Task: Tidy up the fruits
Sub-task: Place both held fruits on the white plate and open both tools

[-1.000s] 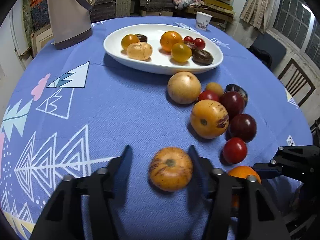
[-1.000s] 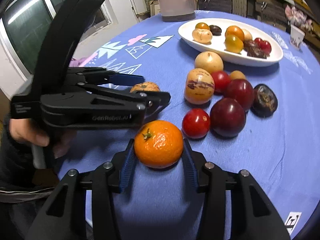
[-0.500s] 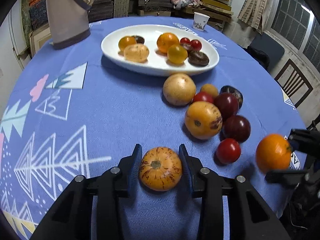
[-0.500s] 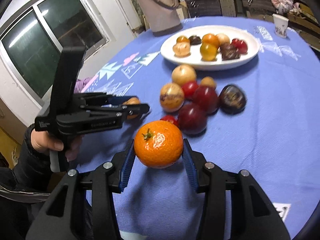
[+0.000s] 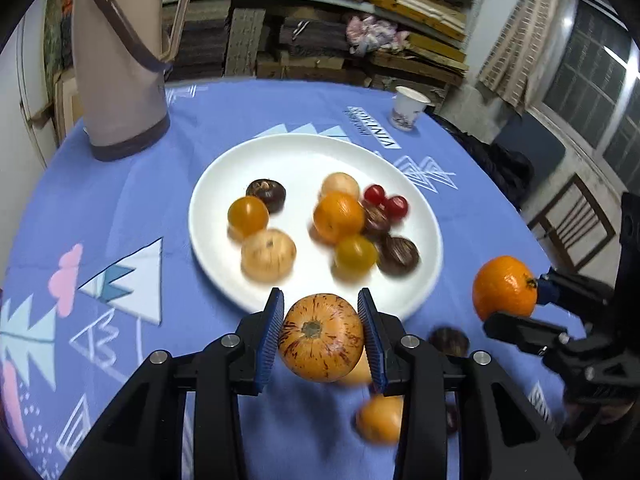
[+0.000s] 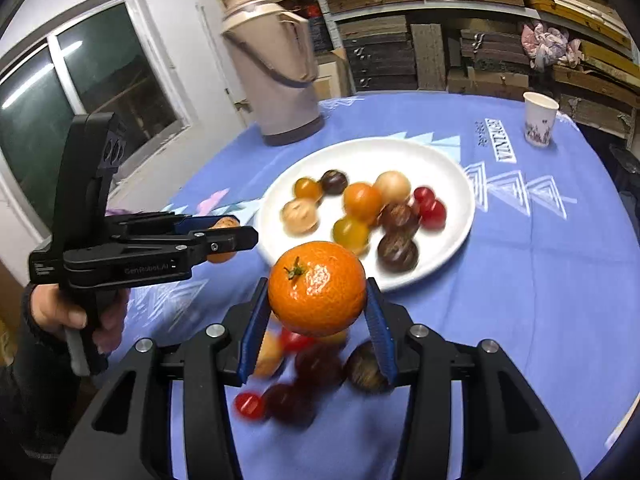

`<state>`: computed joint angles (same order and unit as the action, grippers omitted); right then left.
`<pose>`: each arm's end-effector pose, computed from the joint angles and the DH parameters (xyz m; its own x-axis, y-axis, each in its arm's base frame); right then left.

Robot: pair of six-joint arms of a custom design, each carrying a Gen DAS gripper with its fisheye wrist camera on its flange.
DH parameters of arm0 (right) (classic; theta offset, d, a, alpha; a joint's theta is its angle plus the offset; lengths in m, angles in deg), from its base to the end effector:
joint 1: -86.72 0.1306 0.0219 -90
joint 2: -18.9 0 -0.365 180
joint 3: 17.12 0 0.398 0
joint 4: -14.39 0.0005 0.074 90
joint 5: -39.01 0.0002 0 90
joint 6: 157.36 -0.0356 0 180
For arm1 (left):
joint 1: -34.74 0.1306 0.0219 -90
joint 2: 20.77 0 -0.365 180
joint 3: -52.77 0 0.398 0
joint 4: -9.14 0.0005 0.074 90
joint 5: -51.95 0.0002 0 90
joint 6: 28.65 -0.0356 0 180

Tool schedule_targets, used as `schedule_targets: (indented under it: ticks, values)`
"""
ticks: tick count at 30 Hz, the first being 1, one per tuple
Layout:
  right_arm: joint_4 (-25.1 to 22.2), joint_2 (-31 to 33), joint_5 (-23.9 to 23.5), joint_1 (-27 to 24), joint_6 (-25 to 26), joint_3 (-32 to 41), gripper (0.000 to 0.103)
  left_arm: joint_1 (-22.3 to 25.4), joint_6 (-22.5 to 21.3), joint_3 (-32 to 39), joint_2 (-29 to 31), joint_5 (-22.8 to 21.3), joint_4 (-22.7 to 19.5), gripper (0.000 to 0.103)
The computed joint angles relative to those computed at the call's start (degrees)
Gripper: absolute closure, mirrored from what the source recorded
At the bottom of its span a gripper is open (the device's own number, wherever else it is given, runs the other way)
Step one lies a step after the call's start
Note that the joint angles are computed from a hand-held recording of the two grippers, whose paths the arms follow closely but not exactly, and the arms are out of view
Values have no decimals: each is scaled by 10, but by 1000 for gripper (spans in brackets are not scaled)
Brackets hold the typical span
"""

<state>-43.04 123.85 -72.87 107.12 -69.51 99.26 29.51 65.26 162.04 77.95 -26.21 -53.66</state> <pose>0.5395 0.2143 0.4850 -0.6950 -0.2213 -0.6841 -0.5404 0.7884 0.2939 0.5320 -0.0565 0.4781 -0.8002 0.0062 -0.5997 0.1601 0.9659 -0.2036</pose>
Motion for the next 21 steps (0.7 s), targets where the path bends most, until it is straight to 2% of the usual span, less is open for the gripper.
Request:
schedule_targets:
  ticks: [4,8,12,13,14,15,16,18,21]
  values:
    - [-23,65,16,-1,-1,73,57,-2,18,64,64,-16,-20,65]
    - [-36,119,46,-1,-4,131,57,-4,21,100,98,-22,-29,65]
    - [-61,166,57,-5,-14,187,57,-4,28,116,115,-26,-25,64]
    - [-60,170,59,-6,-18,189,56,-3,31,119,117,-22,-25,60]
    - [-57,171,58,-8,-24,189,55,-2,34,119,116,-21,-25,48]
    - [-46,167,54,-10,-34,182,48,-1,37,120,116,-19,-26,40]
    - [-34,160,54,-12,-44,172,38,-1,40,119,115,-21,-24,28]
    - [-3,139,58,-15,-59,143,25,1,49,106,103,-18,-11,26]
    - [10,113,52,-18,-55,115,20,7,61,91,88,2,-6,18]
